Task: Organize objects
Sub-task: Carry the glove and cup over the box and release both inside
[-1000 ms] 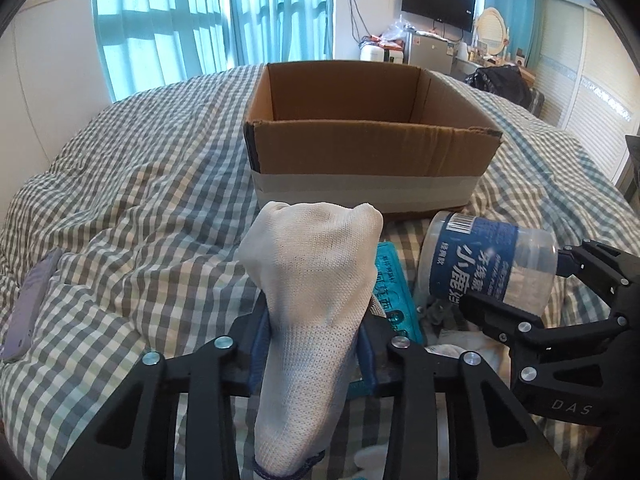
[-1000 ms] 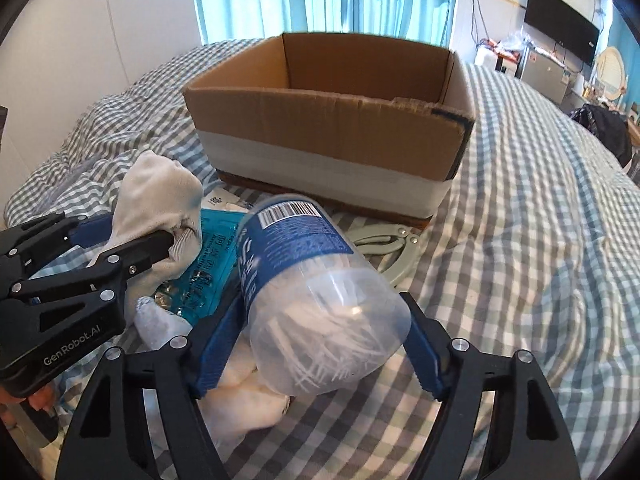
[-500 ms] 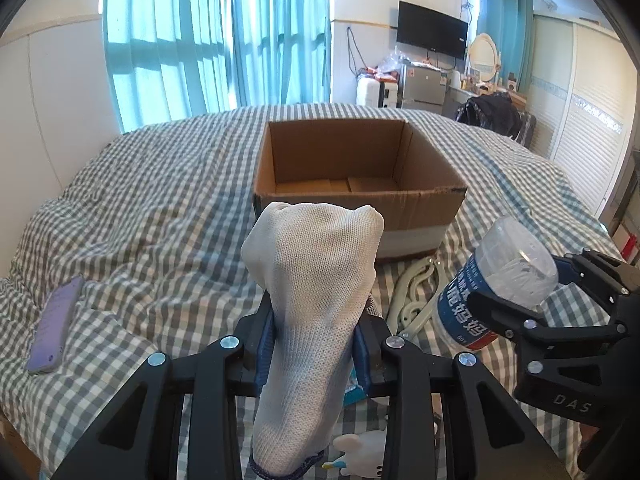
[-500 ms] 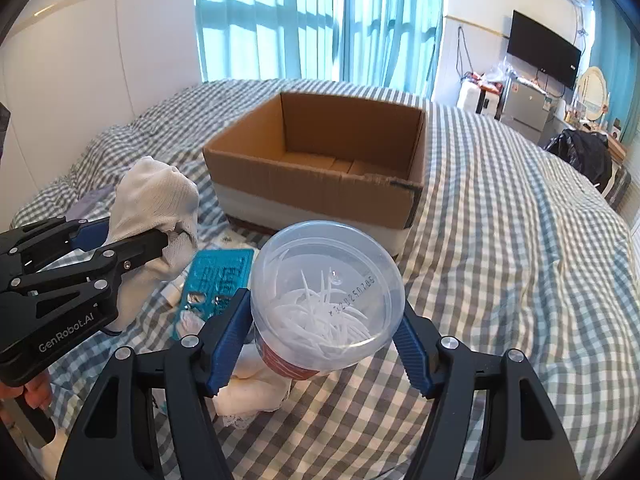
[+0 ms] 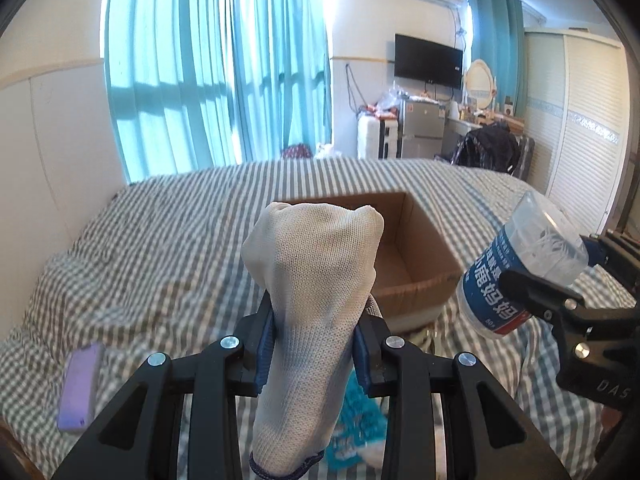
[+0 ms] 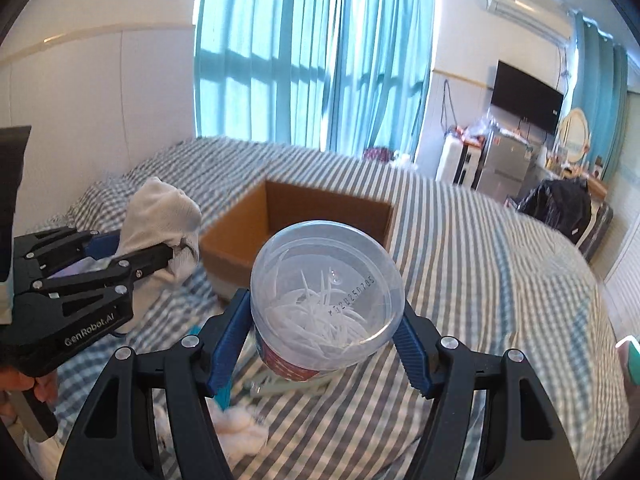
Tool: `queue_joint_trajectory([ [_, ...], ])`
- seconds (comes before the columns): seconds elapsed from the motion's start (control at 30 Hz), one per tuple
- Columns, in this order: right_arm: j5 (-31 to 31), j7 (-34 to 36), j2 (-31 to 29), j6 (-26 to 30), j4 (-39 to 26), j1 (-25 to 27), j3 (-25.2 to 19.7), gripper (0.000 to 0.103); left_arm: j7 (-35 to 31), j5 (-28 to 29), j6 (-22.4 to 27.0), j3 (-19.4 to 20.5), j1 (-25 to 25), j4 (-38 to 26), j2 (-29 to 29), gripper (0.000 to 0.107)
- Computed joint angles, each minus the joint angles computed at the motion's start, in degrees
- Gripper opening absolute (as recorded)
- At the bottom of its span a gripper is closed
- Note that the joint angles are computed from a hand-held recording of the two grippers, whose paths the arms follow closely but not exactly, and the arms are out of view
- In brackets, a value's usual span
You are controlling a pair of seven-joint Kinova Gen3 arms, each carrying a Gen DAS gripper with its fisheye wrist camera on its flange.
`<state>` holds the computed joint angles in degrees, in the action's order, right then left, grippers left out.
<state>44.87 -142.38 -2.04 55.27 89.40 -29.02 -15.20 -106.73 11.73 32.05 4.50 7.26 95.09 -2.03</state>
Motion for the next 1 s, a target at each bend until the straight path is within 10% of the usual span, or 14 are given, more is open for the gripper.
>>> queue_joint_trajectory([
  [1.0, -19.9, 27.8, 22.6, -7.0, -29.0, 5.8, 15.3, 0.068, 1.2, -3.6, 6.6, 2.7, 1.5, -30.4, 27.3, 0.033],
])
